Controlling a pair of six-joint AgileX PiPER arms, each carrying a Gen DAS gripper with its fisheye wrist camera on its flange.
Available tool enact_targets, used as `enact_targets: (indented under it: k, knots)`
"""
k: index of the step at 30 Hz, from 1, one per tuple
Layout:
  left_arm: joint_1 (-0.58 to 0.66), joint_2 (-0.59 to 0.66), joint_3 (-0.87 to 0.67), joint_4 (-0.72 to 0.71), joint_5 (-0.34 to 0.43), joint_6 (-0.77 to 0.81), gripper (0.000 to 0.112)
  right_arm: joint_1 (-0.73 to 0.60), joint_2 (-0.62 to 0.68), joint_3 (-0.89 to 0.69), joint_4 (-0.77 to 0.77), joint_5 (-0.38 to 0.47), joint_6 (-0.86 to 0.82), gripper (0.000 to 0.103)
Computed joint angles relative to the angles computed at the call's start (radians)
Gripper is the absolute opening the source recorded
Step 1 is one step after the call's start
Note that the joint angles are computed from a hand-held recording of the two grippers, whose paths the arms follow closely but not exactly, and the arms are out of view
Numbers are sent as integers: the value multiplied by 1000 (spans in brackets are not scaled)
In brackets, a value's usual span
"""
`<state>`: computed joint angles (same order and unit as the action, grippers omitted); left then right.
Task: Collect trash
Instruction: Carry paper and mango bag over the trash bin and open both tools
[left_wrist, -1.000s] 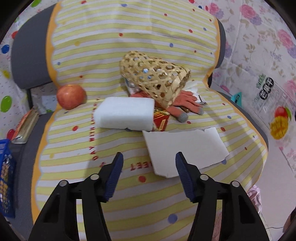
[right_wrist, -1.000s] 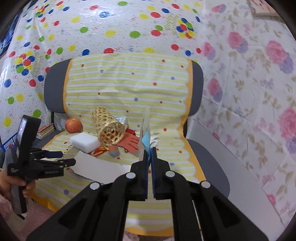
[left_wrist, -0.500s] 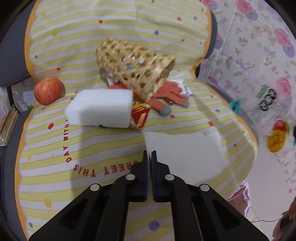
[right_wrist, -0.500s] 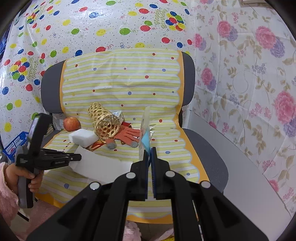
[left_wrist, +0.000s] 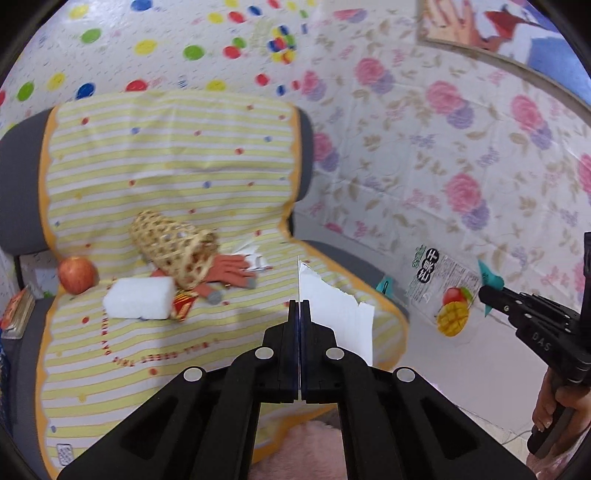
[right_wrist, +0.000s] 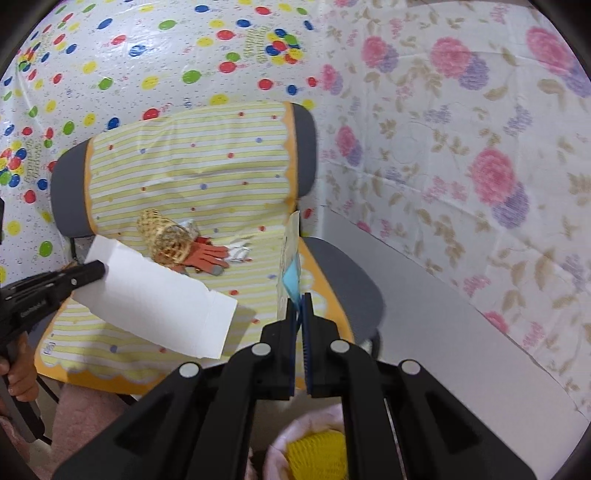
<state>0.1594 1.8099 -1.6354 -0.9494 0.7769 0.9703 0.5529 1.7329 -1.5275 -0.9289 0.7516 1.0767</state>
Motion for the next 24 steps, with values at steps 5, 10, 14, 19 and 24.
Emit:
enact_targets:
  k: [5,10,14,19,24]
  knots:
    - [-44,-29,58,-82,48,91,0,58,-126,161,-93,115,155,4]
    - [-116,-46,98,-88,72,131,0,132,-237,315,-158,232,309,4]
    - [-165,-81,156,-100,64,175,0,165,-298,392,-163,292,369,4]
    - [-205,-128,244,-110,23,208,0,177,-355,462,-147,314,397,4]
    - [-235,-147,315,-77,-58,209,0,115,-365,532,-70,212,394,4]
